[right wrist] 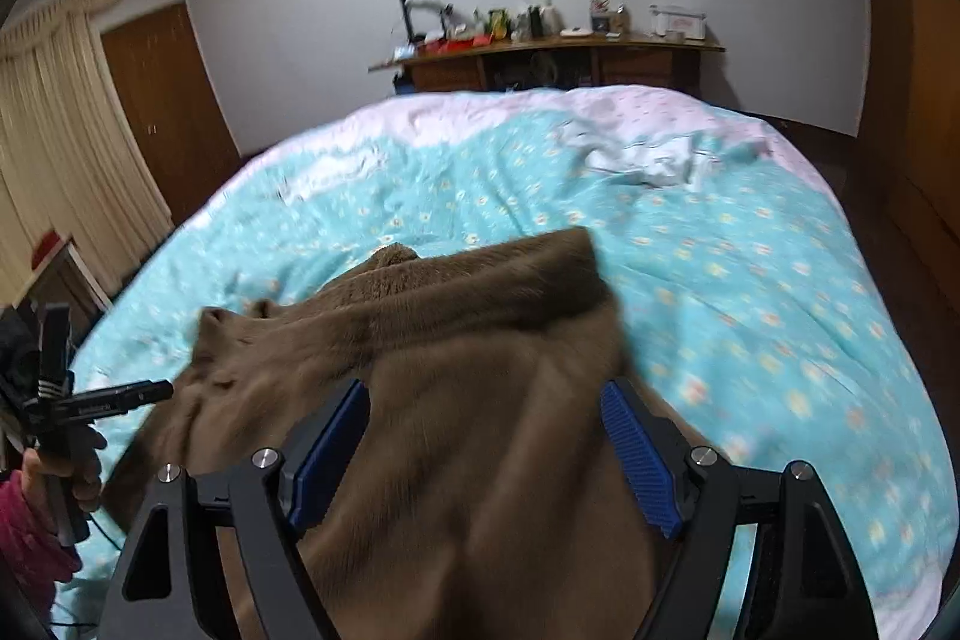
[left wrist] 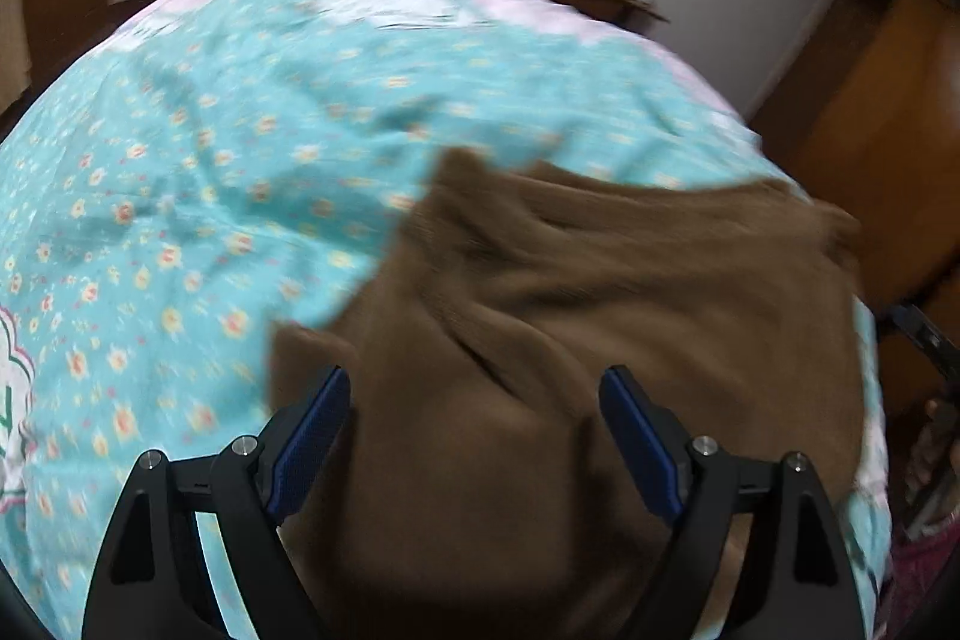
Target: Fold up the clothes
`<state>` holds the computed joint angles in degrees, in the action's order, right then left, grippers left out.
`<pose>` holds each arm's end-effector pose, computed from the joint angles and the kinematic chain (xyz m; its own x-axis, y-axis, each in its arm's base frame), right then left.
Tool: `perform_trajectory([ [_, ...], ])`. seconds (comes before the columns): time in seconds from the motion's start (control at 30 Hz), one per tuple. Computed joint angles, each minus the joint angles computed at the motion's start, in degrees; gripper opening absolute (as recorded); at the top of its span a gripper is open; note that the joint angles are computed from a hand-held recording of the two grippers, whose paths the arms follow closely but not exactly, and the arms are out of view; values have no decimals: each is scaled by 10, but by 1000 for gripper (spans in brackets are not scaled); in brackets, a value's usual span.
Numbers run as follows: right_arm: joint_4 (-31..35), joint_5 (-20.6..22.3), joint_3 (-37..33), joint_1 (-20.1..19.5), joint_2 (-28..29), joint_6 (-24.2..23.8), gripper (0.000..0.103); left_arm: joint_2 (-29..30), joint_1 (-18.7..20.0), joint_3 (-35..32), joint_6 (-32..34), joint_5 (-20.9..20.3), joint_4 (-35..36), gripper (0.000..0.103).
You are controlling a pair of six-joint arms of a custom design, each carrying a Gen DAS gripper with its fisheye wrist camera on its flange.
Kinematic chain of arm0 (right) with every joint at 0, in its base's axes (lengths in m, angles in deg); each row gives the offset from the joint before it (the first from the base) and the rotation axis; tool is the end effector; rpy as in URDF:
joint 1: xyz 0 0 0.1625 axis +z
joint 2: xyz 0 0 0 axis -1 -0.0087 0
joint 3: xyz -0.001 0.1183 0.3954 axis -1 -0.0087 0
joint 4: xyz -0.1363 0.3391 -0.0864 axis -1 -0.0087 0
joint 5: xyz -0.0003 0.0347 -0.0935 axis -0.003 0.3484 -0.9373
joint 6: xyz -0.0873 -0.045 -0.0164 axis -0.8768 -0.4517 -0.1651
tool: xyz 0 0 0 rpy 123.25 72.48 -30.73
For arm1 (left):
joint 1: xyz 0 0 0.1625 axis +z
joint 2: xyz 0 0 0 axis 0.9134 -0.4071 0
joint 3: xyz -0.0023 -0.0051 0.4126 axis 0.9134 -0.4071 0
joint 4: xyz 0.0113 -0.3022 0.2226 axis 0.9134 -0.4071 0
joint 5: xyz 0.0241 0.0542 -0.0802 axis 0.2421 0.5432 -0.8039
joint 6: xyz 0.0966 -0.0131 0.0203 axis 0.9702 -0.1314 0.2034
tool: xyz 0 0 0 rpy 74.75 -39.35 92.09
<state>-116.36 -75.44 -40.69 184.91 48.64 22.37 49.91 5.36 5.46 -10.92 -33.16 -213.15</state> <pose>0.1882 -0.8243 0.1894 -0.7647 -0.3955 0.5087 -0.6191 0.6699 -0.4098 -0.0678 -0.8038 0.3108 -0.8797 -0.1145 -0.4616 0.1920 0.8025 -0.5649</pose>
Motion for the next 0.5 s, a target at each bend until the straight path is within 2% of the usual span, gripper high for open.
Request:
perform_trajectory([
  [0.13, -40, 29, 159, -26, -111, 34, 81, -35, -38, 91, 23, -40, -41, 89],
  [0.23, -39, 28, 229, -46, -167, 63, 81, -24, -64, 108, 42, -43, -53, 89],
  [0.37, -61, 21, 299, -67, -213, 77, 81, -2, -83, 113, 47, -39, -53, 89],
  [0.5, -31, 36, 317, -89, -225, 97, 81, 28, -80, 94, 22, -32, -27, 89],
])
